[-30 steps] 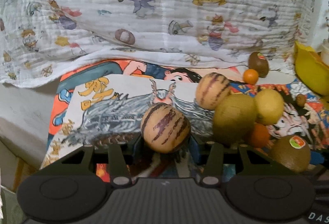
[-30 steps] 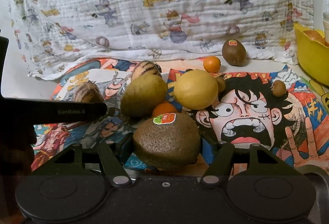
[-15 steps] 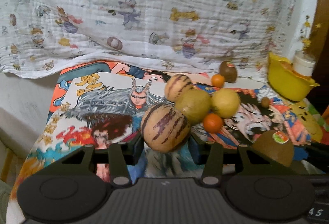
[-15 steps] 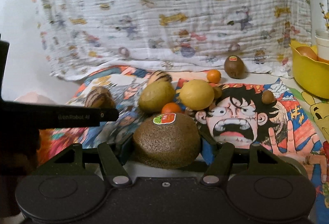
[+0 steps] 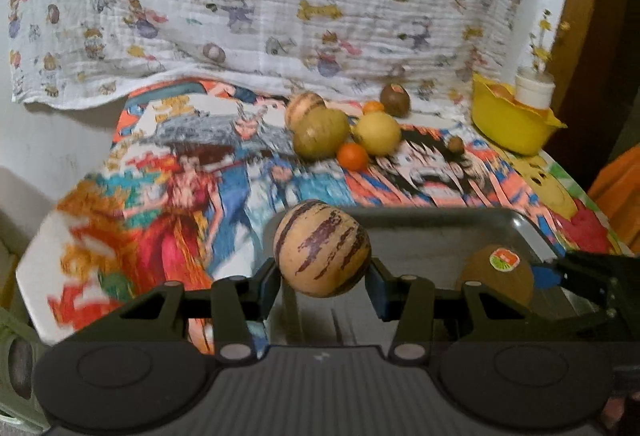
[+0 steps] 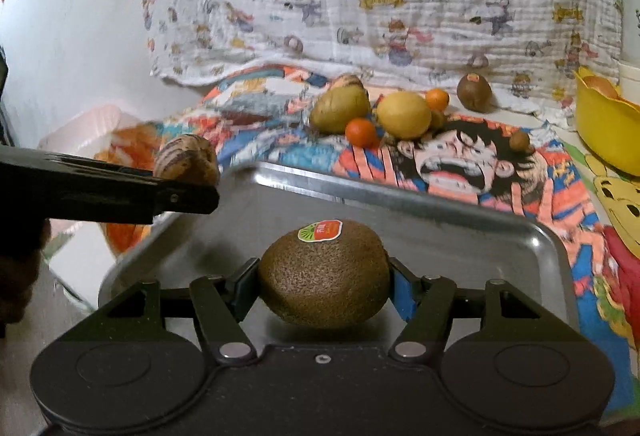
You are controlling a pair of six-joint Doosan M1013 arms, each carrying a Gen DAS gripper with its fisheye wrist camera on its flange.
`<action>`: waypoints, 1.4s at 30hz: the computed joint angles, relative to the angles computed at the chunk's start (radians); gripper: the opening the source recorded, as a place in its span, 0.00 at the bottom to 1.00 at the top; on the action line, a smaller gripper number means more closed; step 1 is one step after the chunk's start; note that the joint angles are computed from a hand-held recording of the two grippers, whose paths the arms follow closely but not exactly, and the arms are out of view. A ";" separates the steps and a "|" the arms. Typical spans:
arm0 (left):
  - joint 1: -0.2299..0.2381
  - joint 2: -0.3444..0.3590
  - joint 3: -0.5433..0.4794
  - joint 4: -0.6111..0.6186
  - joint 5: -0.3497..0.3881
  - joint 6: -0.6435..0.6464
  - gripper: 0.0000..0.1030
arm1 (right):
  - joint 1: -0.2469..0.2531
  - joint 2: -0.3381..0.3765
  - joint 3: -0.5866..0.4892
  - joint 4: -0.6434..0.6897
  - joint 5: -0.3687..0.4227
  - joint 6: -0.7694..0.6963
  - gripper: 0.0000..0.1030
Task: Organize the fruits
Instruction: 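Lower the kiwi onto the metal tray with the right gripper while the left releases the pepino there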
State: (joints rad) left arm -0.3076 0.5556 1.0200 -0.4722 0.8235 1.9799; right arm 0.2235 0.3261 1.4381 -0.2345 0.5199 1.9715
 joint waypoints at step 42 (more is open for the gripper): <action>0.016 -0.136 0.194 -0.061 -0.030 0.129 0.95 | -0.005 -0.131 0.161 -0.020 -0.084 -0.029 0.97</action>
State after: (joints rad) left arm -0.2917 0.4195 1.2139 -0.5336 0.7940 2.1086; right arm 0.2183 0.1951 1.5986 -0.2542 0.4360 1.9426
